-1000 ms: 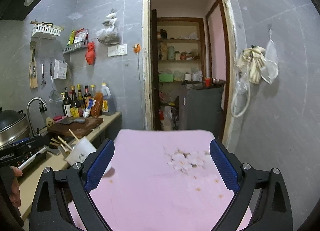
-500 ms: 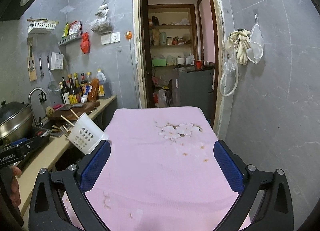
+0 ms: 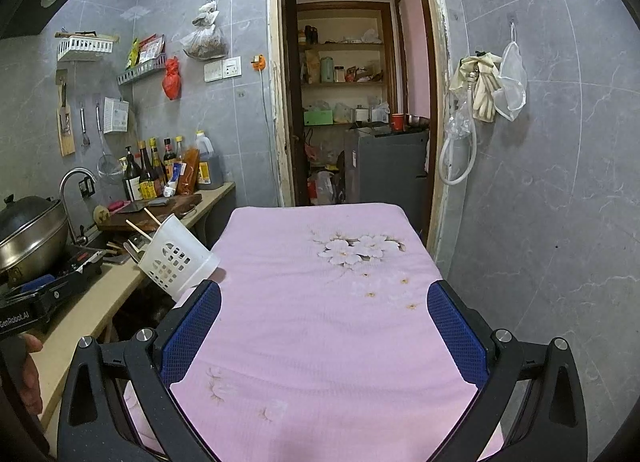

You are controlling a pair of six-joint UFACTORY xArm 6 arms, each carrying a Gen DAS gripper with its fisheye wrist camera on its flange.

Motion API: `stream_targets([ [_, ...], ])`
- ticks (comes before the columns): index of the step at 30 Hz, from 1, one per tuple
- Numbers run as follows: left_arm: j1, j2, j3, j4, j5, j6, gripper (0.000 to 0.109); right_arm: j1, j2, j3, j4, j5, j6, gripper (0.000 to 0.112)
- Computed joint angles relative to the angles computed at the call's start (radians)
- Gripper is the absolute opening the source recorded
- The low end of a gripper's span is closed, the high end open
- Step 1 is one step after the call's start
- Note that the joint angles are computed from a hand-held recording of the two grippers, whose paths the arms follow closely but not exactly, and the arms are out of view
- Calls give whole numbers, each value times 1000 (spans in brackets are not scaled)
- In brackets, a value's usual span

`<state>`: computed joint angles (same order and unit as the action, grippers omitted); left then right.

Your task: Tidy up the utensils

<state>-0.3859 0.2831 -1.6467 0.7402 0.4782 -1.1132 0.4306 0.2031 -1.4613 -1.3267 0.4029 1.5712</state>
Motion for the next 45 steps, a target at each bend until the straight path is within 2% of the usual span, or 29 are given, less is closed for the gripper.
stream_targets([
  [45,8,-16,3,33,6,-30,102,18,20,-33,6,9,-15,101],
])
